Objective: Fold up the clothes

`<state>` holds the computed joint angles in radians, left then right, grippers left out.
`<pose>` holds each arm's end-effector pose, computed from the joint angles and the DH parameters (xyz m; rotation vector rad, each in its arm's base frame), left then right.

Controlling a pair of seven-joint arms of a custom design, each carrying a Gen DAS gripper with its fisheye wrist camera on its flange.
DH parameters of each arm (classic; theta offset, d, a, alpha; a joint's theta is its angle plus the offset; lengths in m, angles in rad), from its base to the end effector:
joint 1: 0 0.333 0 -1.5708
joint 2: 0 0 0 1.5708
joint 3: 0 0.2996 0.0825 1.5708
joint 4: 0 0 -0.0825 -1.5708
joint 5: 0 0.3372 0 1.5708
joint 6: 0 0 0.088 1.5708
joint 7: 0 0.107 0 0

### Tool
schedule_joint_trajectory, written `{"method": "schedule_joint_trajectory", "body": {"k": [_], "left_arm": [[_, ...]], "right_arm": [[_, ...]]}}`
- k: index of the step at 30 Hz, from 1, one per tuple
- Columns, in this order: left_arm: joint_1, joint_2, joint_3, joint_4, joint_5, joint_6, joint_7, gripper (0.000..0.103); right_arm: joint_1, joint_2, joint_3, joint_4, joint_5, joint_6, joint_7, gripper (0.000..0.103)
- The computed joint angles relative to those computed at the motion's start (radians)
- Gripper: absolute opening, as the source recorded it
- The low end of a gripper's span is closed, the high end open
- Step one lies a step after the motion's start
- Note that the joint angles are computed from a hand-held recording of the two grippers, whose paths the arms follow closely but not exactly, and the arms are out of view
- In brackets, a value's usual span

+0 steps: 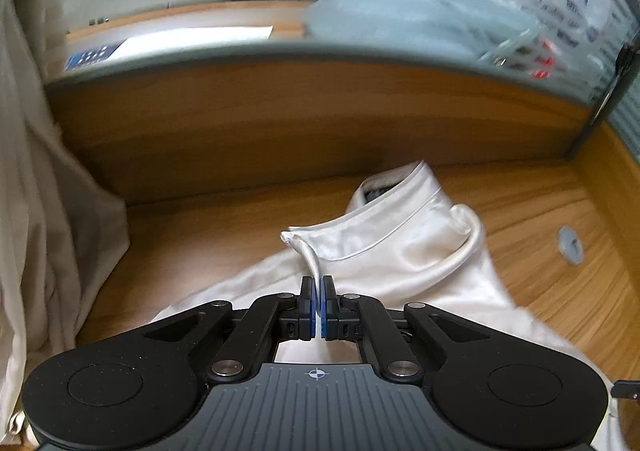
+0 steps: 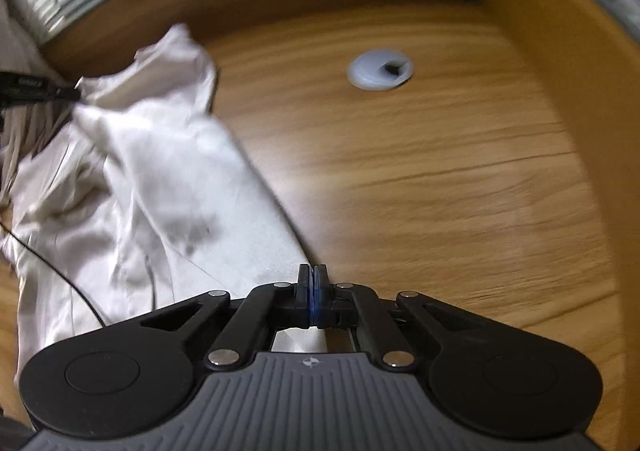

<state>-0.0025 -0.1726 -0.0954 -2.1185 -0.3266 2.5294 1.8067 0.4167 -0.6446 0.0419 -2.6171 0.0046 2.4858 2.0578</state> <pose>0.5038 -0.0490 0.5538 -1.8220 2.0661 -0.8023 0.3202 0.1598 0.5159 -1.8427 1.9048 -0.2434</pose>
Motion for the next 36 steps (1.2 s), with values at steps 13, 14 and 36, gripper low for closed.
{"method": "schedule_joint_trajectory", "body": {"k": [13,14,36], "left_arm": [[-0.079,0.046,-0.011,0.166,-0.258,0.018,0.169,0.004],[-0.079,0.037,-0.006,0.16,-0.273,0.01,0.187,0.004],[0.049,-0.157,0.057,-0.215,-0.077,-0.006,0.219,0.005]], "right_arm": [[-0.155,-0.292,0.144,0.065,-0.287,-0.185,0.269,0.0],[-0.138,-0.314,0.147,0.071,-0.282,-0.209,0.273,0.0],[0.283,-0.397,0.282,-0.028,0.023,-0.398,0.597,0.009]]}}
